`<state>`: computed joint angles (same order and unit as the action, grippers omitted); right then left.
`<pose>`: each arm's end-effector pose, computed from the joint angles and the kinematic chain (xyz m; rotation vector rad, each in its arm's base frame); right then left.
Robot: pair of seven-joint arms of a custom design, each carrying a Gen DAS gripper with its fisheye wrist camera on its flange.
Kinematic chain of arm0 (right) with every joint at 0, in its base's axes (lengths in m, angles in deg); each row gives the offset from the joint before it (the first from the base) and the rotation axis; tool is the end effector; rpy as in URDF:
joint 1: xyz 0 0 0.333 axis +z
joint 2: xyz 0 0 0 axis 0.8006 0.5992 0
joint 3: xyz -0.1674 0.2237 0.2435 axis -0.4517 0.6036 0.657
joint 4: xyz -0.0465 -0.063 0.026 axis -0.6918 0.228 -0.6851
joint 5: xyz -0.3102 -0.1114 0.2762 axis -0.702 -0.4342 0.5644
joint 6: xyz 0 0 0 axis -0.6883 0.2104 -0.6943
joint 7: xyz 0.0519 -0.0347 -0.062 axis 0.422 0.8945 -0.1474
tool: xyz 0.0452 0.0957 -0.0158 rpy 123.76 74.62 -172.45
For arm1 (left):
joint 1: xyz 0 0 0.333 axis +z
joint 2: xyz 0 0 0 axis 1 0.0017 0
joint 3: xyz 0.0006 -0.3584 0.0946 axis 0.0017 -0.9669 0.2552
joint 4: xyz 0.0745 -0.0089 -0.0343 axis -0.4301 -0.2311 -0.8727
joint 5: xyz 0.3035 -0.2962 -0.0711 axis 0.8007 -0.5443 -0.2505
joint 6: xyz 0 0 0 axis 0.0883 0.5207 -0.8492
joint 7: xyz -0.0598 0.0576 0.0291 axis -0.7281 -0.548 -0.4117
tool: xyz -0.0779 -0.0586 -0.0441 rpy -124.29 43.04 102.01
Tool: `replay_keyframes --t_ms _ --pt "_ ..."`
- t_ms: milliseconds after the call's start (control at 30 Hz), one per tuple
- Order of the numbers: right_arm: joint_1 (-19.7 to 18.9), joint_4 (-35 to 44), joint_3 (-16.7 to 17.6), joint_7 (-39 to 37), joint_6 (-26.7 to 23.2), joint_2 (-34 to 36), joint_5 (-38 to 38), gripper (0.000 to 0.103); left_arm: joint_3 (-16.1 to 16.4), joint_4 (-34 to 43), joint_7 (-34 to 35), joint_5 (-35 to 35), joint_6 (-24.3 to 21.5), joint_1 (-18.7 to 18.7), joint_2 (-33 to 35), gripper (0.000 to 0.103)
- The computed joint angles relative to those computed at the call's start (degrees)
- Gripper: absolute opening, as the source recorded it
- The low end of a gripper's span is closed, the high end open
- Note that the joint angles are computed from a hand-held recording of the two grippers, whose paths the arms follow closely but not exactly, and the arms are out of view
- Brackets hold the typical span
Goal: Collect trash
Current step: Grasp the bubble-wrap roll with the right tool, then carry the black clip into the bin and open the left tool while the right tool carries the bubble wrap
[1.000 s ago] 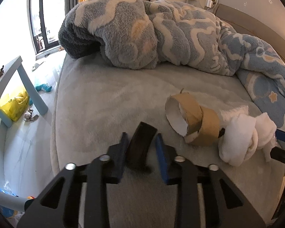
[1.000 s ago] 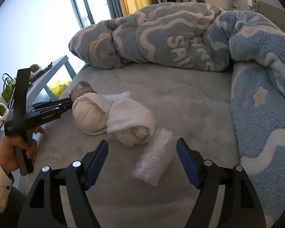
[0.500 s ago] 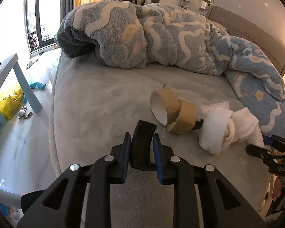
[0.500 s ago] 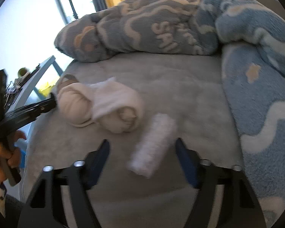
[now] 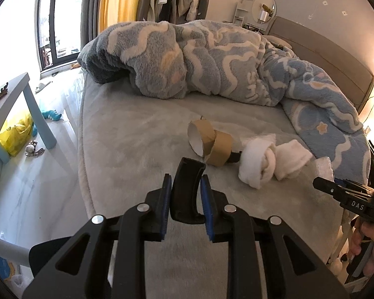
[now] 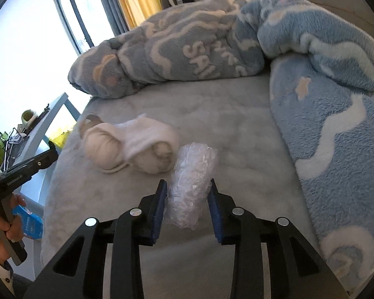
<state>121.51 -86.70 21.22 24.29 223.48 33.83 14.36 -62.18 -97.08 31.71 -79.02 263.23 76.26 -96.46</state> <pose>0.4490 0.1666 0.4130 -1.8816 1.4842 -0.2793 0.4167 -0.0428 0.4299 -1.8551 1.7715 -0.8884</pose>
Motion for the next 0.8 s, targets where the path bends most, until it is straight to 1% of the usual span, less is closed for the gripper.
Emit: replay_keyframes --t_ms 33,100,200,267,300,333,467,533,600,667,733,800 --pt "-1.4 -0.48 1.9 0.44 0.22 -0.42 -0.26 0.033 -0.59 -0.4 -0.14 0.14 -0.23 0.57 -0.65 0.025" --pt "-5.09 -1.16 6.31 1.91 0.5 -0.77 -1.43 0.033 -3.08 -1.44 -1.03 0.65 -0.68 3.07 -2.2 0.025" --pt "-8.02 -2.61 10.08 4.18 1.6 -2.07 -3.36 0.033 -4.94 -3.02 -2.14 1.39 -1.6 5.29 -4.6 0.025" --pt "-10.65 -3.72 13.46 5.83 2.7 -2.63 -5.16 0.033 -6.26 -4.09 -2.91 2.08 -2.3 6.76 -6.27 0.025" --pt "-10.4 -4.1 13.47 6.47 3.07 -3.04 -5.8 0.033 -6.33 -4.59 -3.1 2.33 -2.6 6.95 -7.04 0.025" --pt "-8.95 -4.52 12.46 7.01 3.59 -3.65 -6.37 0.033 -6.42 -5.1 -3.38 2.51 -2.9 7.15 -7.84 0.025" --pt "-6.8 -5.77 11.53 9.84 4.88 -5.2 -8.72 0.033 -6.68 -7.26 -3.89 3.47 -4.26 8.01 -11.26 0.025" --pt "-7.94 -6.24 13.53 11.31 5.61 -5.34 -9.97 0.033 -6.78 -8.13 -4.22 3.81 -4.88 8.38 -12.64 0.025" --pt "-8.0 -6.41 14.22 12.39 5.92 -5.39 -11.49 0.033 -6.92 -9.06 -4.4 4.21 -5.51 8.83 -14.26 0.025" --pt "-10.48 -6.58 17.62 13.62 6.14 -4.9 -12.75 0.033 -6.73 -9.96 -4.34 4.61 -6.05 9.13 -15.74 0.025" --pt "-10.73 -6.73 18.34 14.97 6.3 -4.82 -14.0 0.033 -6.69 -10.75 -4.24 5.03 -6.76 9.56 -16.99 0.025" --pt "-9.14 -6.65 17.29 16.46 6.46 -4.84 -15.31 0.033 -6.78 -11.55 -4.04 5.52 -7.39 10.16 -17.88 0.025"
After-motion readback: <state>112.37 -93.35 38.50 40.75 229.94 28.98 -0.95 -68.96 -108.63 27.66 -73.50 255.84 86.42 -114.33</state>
